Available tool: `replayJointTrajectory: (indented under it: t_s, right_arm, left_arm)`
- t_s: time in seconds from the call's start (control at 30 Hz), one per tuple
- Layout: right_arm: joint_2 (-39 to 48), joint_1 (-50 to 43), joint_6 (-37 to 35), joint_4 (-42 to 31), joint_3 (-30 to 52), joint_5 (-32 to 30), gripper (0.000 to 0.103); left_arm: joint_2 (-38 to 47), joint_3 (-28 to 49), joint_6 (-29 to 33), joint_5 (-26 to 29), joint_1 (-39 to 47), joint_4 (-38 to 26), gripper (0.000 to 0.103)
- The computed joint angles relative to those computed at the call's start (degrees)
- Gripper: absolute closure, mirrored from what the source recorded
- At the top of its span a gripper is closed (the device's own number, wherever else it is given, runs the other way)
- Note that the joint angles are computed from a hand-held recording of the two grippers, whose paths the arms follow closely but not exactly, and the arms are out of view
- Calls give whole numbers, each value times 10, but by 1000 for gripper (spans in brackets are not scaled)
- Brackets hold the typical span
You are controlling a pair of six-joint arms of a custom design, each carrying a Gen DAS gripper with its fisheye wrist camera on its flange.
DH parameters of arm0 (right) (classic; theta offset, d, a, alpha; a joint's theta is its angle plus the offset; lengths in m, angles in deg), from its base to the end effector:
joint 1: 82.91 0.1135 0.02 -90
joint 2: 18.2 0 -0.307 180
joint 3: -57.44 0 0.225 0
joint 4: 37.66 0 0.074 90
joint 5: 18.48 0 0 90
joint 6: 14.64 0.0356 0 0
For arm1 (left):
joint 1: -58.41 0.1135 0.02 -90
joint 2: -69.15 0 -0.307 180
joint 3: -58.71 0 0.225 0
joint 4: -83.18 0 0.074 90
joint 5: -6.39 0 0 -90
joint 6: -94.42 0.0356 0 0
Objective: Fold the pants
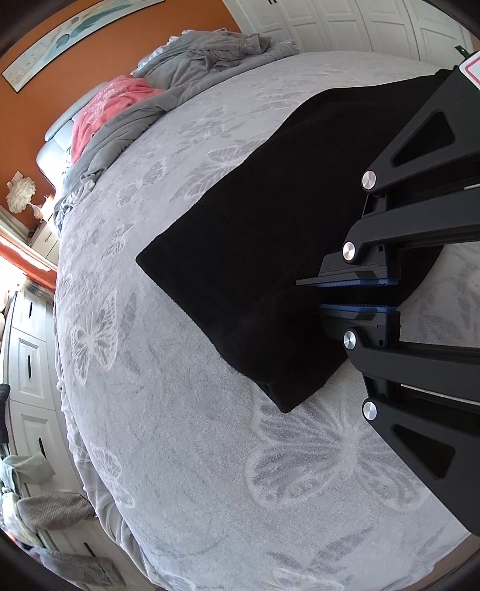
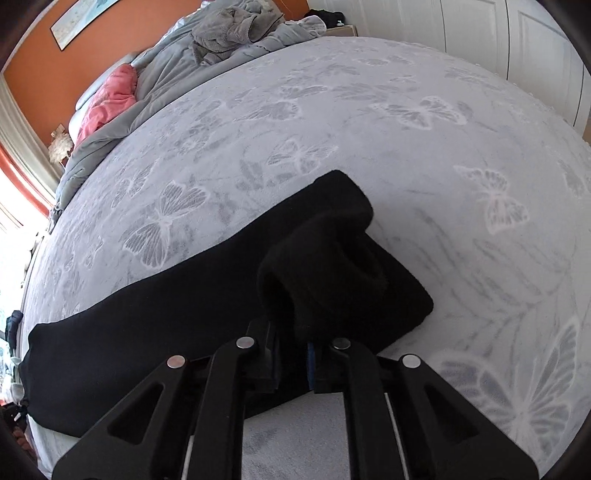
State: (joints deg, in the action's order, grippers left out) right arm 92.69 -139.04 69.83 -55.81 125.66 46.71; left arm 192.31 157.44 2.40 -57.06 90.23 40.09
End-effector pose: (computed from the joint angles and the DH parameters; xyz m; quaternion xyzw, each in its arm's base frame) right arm 0.2056 -0.2796 0.1550 0.3550 0.8776 0.0524 0.3178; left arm 0.3765 0.2149 0.1796 -0.2350 0.9263 -0.1689 0.2412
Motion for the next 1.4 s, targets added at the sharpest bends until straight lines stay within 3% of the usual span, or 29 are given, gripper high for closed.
replayJointTrajectory:
  t_s: [0.07,0.13,0.17,0.33,0.47,0.57,0.6,0.67,0.73,0.83,0.93,1.0,1.03,1.13,1.23,1.3,1.33,1.4]
  right_arm:
    - [4,-14,-7,-5,5,-10,89]
    - [15,-21,-11,-15,4,11,73]
    - [3,-31,-9,-19,-2,4,73]
    - [-182,2,7,34,-90,92,69]
    - [-297,145,20,36,-136,74,70]
    - [-267,333,54,9,-115,73,70]
    - [-232,394,62,-4,-89,71,70]
    - [-163,488,82,-16,-32,73,70]
    - [-98,547,101,-25,39,63,69]
    - [12,595,138,-82,193,32,54]
    - [131,622,180,-163,368,-12,52]
    - [207,633,196,-227,485,-21,52]
    - [248,638,193,-274,554,-21,52]
    - [351,649,156,-425,739,-33,52]
    - [374,672,62,-505,793,-16,60]
    - [374,694,24,-512,792,20,71]
    - [380,703,14,-518,806,40,84]
    - [416,717,3,-541,888,85,93]
  left_arm:
    - [1,-3,-10,4,4,8,97]
    - [5,-5,-13,-10,3,17,96]
    - [7,-4,-10,-11,3,15,95]
    - [-104,-86,4,-14,6,47,92]
    - [-202,-175,11,-83,-44,129,91]
    - [-226,-203,3,-109,-81,150,91]
    - [-217,-194,2,-117,-88,140,91]
    - [-182,-167,-4,-112,-86,115,72]
    - [-125,-112,-3,-82,-76,52,57]
    - [-59,-53,-33,-22,-39,-8,57]
    - [-27,-30,-37,22,-19,-26,58]
    - [-26,-32,-16,10,-23,-25,73]
    - [-25,-33,0,-2,-26,-27,103]
    - [-9,-21,40,1,-22,-58,103]
    - [-10,-22,80,2,-15,-66,103]
    - [-9,-23,95,1,-12,-71,103]
    - [-9,-23,101,0,-12,-72,103]
    - [-9,-22,103,-2,-11,-74,103]
